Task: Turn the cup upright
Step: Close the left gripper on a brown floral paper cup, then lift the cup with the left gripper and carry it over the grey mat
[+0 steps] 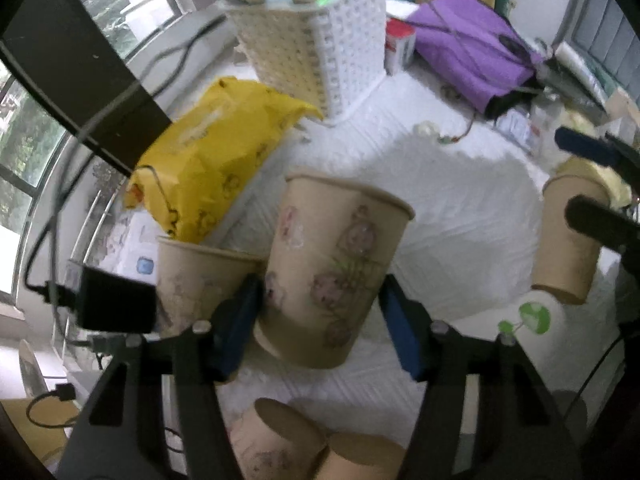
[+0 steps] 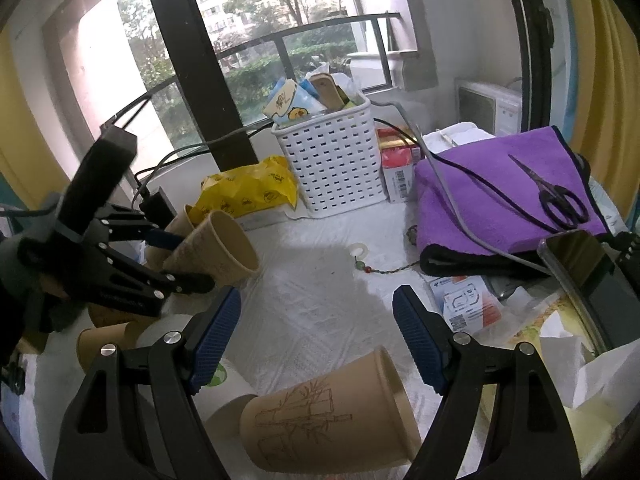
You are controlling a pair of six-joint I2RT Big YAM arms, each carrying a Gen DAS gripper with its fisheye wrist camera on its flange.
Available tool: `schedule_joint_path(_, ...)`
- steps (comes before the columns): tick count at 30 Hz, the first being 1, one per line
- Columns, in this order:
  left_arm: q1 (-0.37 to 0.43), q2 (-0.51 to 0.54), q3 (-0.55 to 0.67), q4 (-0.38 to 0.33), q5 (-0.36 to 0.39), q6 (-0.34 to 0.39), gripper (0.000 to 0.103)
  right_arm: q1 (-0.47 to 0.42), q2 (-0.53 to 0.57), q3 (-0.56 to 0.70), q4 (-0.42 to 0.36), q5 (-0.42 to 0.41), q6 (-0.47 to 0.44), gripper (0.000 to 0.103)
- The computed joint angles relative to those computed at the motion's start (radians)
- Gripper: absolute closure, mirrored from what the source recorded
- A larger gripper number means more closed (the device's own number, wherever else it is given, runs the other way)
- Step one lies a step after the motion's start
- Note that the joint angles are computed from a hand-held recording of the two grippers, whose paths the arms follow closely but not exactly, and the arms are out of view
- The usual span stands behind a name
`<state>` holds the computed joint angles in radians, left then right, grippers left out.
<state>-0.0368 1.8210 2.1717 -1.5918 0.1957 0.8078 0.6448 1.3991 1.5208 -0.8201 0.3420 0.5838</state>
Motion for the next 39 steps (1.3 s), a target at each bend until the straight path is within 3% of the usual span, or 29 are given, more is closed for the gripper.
schedule_joint_path(9,0.040,-0.097,0.004,-0.006,0.095,-0.023,0.042,0.038,-0.027,0.015,-0.019,0.054,-0.002,0.022)
schedule_joint_path(23,0.172,-0.439,-0.282,0.055,0.266,-0.006,0.042,0.228,-0.086,0.062,-0.062,0.204,-0.007,0.022)
schedule_joint_path(32,0.368,-0.652,-0.531,0.081,0.422,-0.008,0.042,0.373,-0.094,0.074,-0.096,0.272,0.002,0.022)
schedule_joint_path(39,0.613,-0.794,-0.688,0.037,0.596,0.079,0.042,0.469,-0.100,0.066,-0.089,0.270,0.014,0.022)
